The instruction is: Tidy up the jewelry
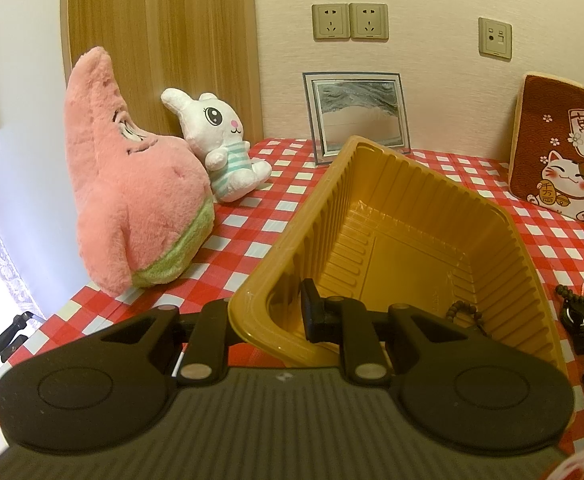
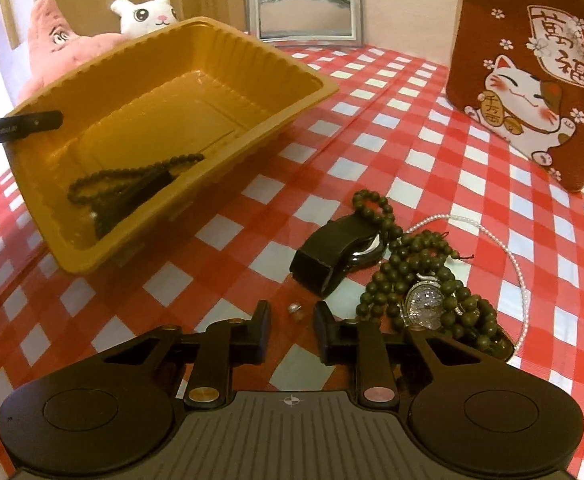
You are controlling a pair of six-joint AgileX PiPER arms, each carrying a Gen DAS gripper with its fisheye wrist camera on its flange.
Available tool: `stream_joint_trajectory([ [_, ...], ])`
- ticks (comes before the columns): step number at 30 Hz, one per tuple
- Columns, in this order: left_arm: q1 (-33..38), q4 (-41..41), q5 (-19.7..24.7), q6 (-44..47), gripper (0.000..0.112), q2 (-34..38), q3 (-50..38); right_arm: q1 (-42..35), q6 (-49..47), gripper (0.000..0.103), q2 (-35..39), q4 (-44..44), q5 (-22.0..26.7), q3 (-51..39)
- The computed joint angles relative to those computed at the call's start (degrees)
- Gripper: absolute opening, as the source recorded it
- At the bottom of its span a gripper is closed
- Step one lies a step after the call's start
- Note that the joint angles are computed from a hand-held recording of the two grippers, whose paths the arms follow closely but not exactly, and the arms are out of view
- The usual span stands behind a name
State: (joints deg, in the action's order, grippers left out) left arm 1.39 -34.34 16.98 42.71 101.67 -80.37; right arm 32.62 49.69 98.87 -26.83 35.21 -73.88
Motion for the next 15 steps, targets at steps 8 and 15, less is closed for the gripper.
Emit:
stream_joint_trajectory([
  [8,0.0,0.1,0.0,-0.2,0.017,0.0,0.0,0.2,2.5,0.024,1.6,-1.8,2.3,-2.5],
  [15,0.2,0.4,0.4,-0.4,0.018,0.1,-0.4,1.1,4.1,0.01,2.5,-3.7,4.8,-3.8],
])
